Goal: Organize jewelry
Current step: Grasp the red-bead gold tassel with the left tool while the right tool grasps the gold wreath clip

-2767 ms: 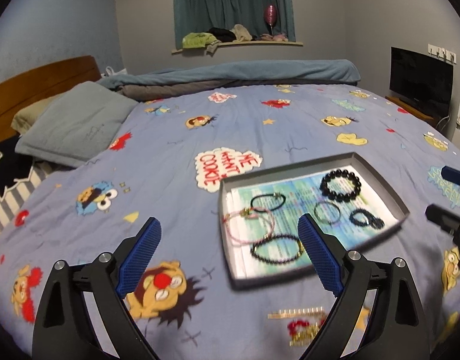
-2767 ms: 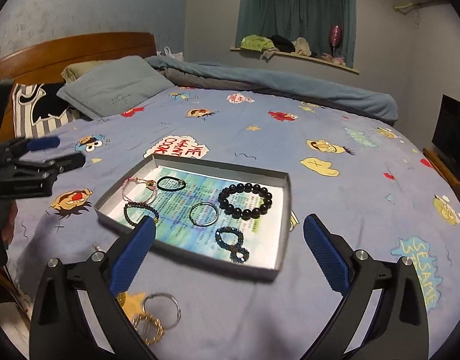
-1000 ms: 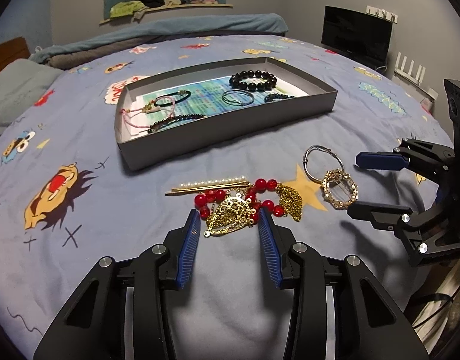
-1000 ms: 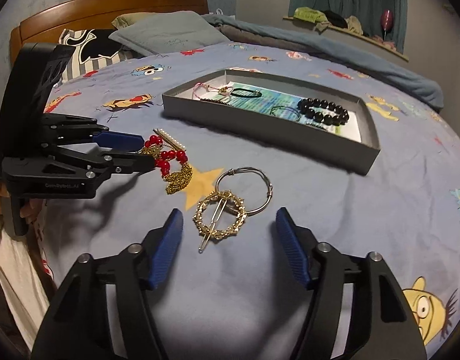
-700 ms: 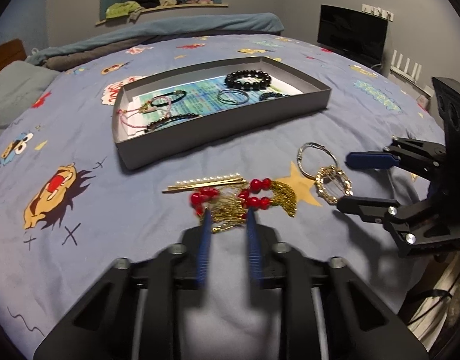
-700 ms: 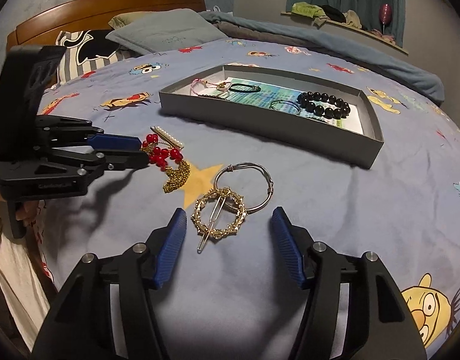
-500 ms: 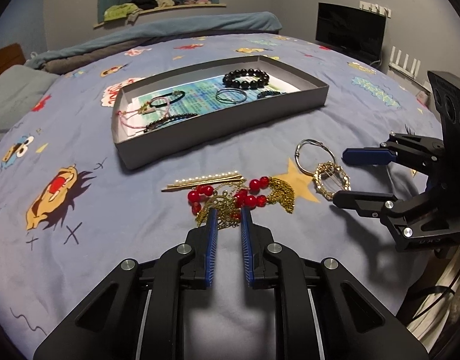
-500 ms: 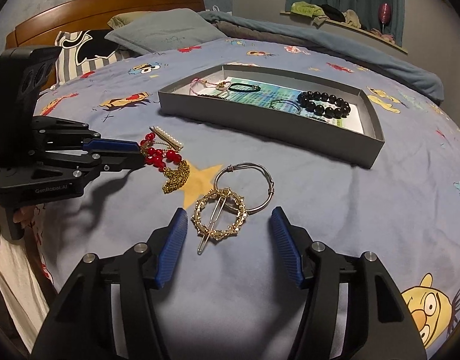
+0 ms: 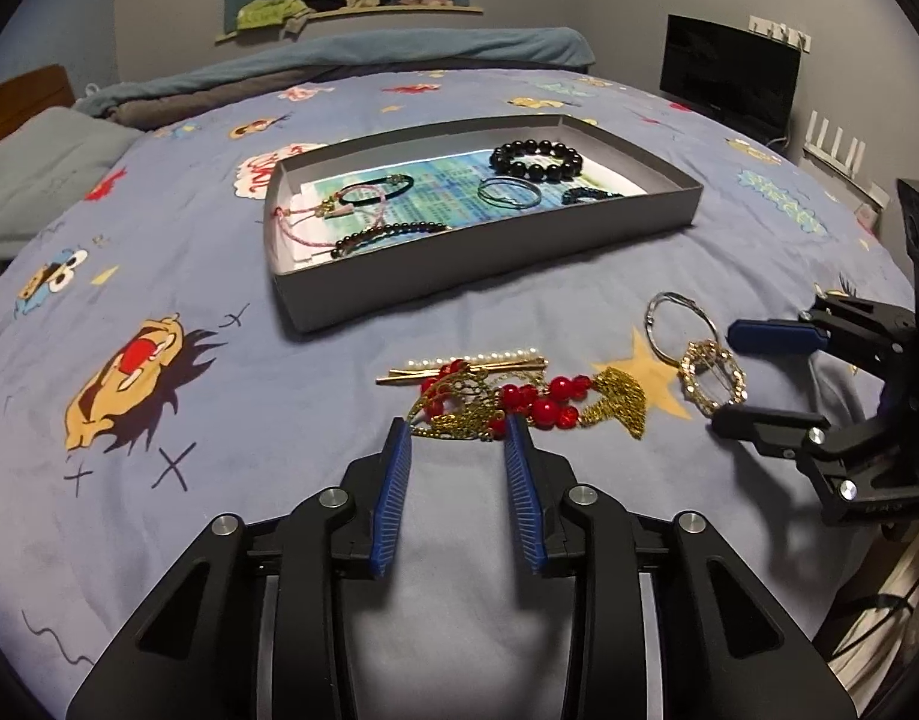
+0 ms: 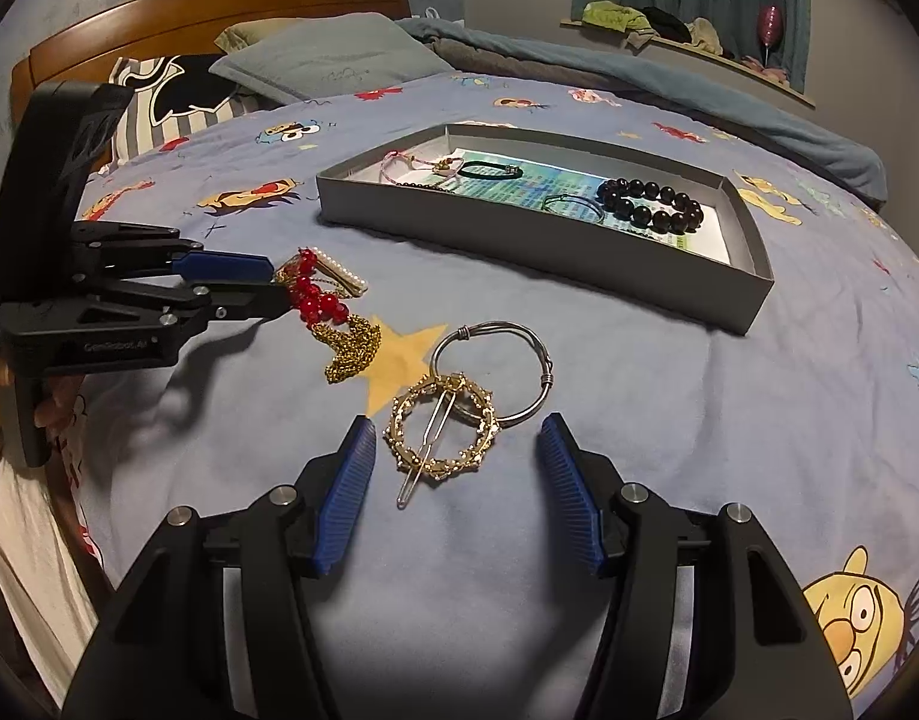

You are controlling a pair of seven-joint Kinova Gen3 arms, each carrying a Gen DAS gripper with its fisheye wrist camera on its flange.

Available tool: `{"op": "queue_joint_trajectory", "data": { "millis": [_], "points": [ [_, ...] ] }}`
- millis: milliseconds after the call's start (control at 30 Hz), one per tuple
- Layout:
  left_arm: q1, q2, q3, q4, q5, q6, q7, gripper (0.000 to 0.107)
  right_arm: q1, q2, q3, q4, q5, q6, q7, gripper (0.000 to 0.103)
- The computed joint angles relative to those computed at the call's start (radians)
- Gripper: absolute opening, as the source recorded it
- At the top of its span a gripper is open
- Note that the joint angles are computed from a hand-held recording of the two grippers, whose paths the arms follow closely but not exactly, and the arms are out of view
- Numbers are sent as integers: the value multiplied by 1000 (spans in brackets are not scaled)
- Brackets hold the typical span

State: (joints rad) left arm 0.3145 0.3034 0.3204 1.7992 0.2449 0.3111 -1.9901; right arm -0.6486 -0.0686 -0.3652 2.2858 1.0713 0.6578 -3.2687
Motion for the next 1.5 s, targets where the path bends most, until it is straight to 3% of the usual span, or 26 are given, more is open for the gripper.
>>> {"op": "queue_joint_trajectory", "data": {
  "millis": [133,300,333,367,433,633,900,967,1067,1100,1167,1233,1500],
  "points": [
    [1,0,-2,4,2,-28,10,54,-3,2,-2,-1,1,5,-2,58],
    [1,9,9,2,-18,-48,3,54,-5,4,0,-2,-1,6,0,58],
    [-5,12,19,0,-18,-47,-6,49,-5,5,0,-3,0,8,-1,57],
    [-28,17,43,-4,-6,-38,-25,34,-6,5,-1,-2,4,9,-8,57],
    [-45,22,59,-15,11,-11,-46,17,-6,11,1,-2,11,8,-14,55],
    [-61,12,70,-3,52,-3,-97,8,-22,26,1,-6,31,24,-40,41],
    [-72,-3,75,20,96,-25,-138,4,-36,17,6,-6,29,39,-46,41],
    [-70,-3,73,17,100,-17,-142,4,-33,13,7,-7,15,37,-28,41],
    [3,-7,6,15,41,-31,-89,6,-28,13,6,-8,12,34,-29,41],
    [13,-9,-2,18,30,-45,-76,10,-28,14,4,-10,9,36,-24,41],
    [-8,-11,24,20,42,-63,-79,31,-28,12,3,-9,8,34,-21,41],
    [15,-14,4,24,21,-98,-47,39,-26,10,3,-9,4,32,-18,41],
    [99,25,-71,-31,-94,-110,80,39,-21,4,-2,-4,0,28,-11,41]
  ]
}}
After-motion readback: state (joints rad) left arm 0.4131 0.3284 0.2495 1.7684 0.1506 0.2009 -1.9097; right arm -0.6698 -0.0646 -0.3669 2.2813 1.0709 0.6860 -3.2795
